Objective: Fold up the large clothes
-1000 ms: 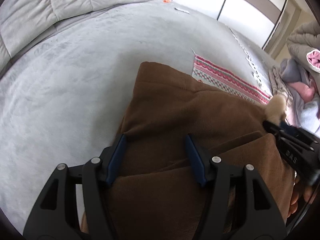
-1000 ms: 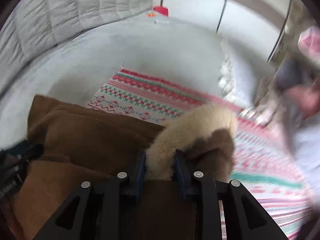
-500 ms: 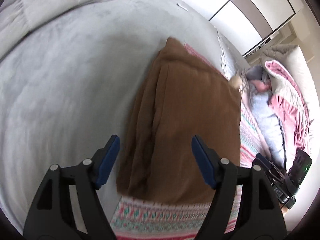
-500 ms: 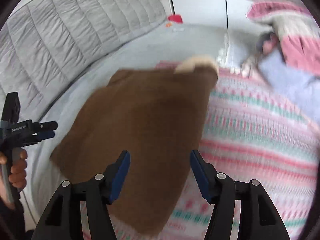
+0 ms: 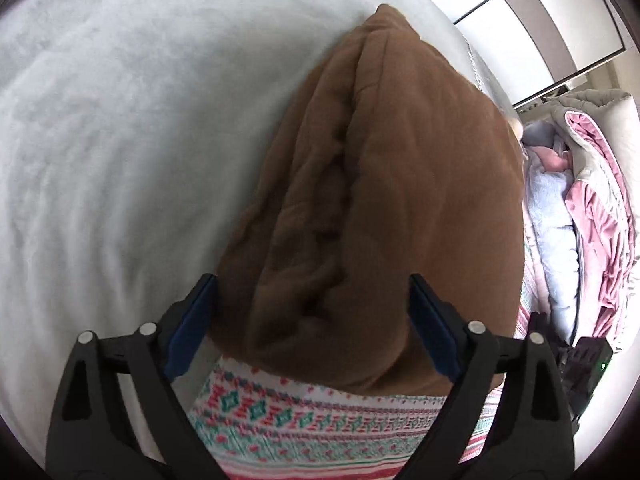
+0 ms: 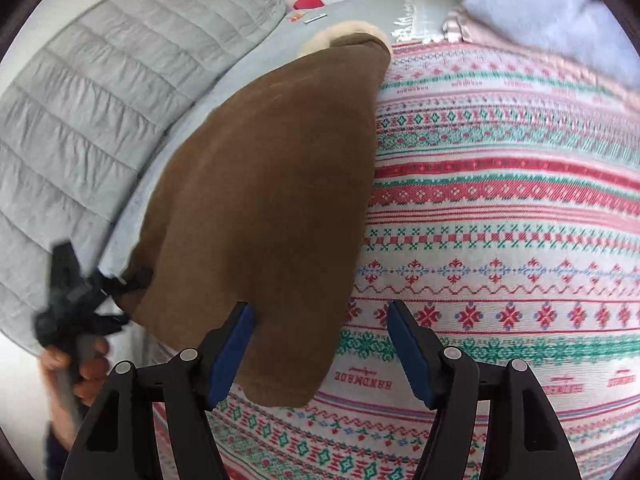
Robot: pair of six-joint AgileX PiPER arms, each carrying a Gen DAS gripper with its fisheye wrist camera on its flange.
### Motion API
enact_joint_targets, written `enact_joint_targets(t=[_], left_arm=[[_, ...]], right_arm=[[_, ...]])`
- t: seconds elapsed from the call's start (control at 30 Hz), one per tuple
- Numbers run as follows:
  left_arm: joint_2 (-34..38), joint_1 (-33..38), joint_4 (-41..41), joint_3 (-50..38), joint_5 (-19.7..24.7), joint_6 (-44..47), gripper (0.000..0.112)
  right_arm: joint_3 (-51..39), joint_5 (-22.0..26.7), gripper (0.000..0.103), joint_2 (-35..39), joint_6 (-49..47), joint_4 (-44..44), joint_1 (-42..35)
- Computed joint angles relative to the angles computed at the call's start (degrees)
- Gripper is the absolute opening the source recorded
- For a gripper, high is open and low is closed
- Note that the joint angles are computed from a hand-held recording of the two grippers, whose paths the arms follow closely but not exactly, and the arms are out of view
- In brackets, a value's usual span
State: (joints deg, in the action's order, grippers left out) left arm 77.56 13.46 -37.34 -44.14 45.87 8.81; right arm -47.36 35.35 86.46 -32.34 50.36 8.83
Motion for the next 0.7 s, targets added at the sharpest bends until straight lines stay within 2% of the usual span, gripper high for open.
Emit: enact_joint_targets(t=[0.07, 0.2, 0.37, 0.5, 0.6, 0.7], left_arm=[[1.9, 3.7, -6.5, 1.1, 1.5, 4.5, 0.092], [1.4, 0.4, -2.9, -0.6, -0.2, -0.6, 0.08], [2.2, -0.9, -2.4, -1.8, -0.4, -3.3, 0.074], [0.4, -0.7, -0.1, -1.4, -0.4, -5.5, 0.069], [-0.2, -2.3, 2.2, -1.1, -2.3, -7.8, 0.068], [0.6, -1.5, 0.2, -0.7, -2.7, -6.0, 0.068]], right_arm=[[-0.5, 1.1, 0.07, 1.1, -2.3, 2.9, -1.8], [-1.7, 2.5, 0.07, 4.1, -6.8, 7.7, -3.8], [-5.1, 4.1, 0.07, 9.0, -9.5, 12.9, -4.1], [-9.6, 3.8, 0.07, 12.4, -8.3, 14.5, -4.4], [-15.2, 7.0, 0.072, 17.6, -8.2, 18.5, -5.8], [-24.4, 6.1, 0.074, 23.4, 1.4, 13.0, -4.1]])
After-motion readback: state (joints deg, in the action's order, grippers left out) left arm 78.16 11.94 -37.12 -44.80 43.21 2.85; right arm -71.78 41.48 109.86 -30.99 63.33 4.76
